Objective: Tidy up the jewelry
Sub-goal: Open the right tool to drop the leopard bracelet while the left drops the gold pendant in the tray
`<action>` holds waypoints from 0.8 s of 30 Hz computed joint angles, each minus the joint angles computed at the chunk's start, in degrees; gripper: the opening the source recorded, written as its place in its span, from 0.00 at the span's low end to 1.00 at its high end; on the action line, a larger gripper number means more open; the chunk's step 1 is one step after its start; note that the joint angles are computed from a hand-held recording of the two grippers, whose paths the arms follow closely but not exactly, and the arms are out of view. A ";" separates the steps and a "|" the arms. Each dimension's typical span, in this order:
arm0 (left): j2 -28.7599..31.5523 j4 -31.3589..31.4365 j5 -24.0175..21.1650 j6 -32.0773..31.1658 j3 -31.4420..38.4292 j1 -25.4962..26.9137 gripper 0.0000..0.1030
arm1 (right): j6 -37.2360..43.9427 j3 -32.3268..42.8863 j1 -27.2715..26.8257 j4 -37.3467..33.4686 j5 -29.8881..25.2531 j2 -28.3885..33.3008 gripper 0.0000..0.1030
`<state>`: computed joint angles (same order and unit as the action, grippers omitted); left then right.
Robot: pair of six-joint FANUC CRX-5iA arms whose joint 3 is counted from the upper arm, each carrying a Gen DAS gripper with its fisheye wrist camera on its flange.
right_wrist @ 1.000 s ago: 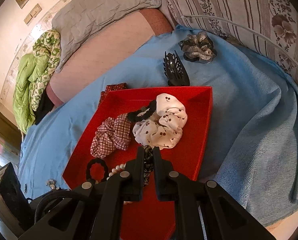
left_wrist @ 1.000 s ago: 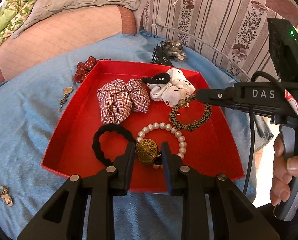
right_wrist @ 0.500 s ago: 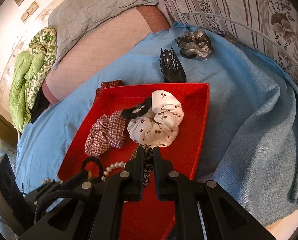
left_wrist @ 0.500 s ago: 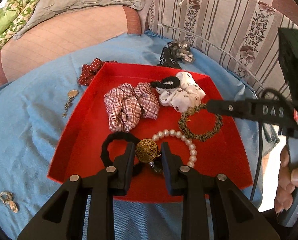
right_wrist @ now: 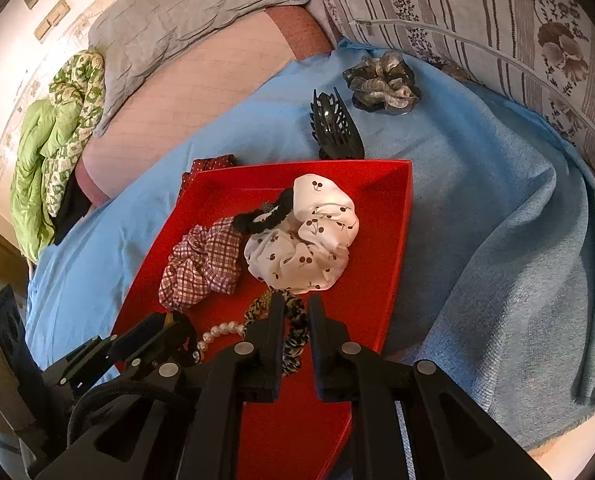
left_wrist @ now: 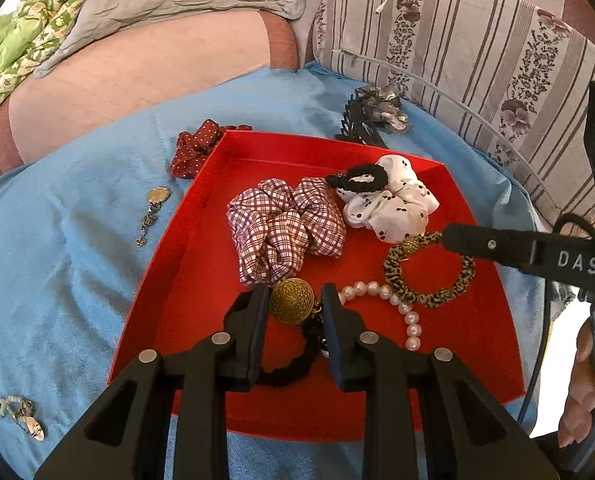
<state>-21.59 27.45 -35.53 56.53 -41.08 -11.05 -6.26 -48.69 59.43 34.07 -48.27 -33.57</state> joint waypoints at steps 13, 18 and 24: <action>-2.13 1.54 0.43 -1.27 -1.01 0.76 0.42 | -7.56 -2.45 1.31 8.46 -0.37 -2.50 0.18; -6.27 4.25 -0.38 -3.70 -2.62 3.78 0.43 | -11.91 -3.58 2.42 17.20 1.45 -2.46 0.19; -12.81 8.42 -4.72 -9.80 -5.40 12.61 0.45 | -10.22 -1.51 2.25 20.59 7.03 2.14 0.19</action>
<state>-34.40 35.88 -40.25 46.72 -46.47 1.56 -16.49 -50.19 61.68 54.65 -41.24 -31.43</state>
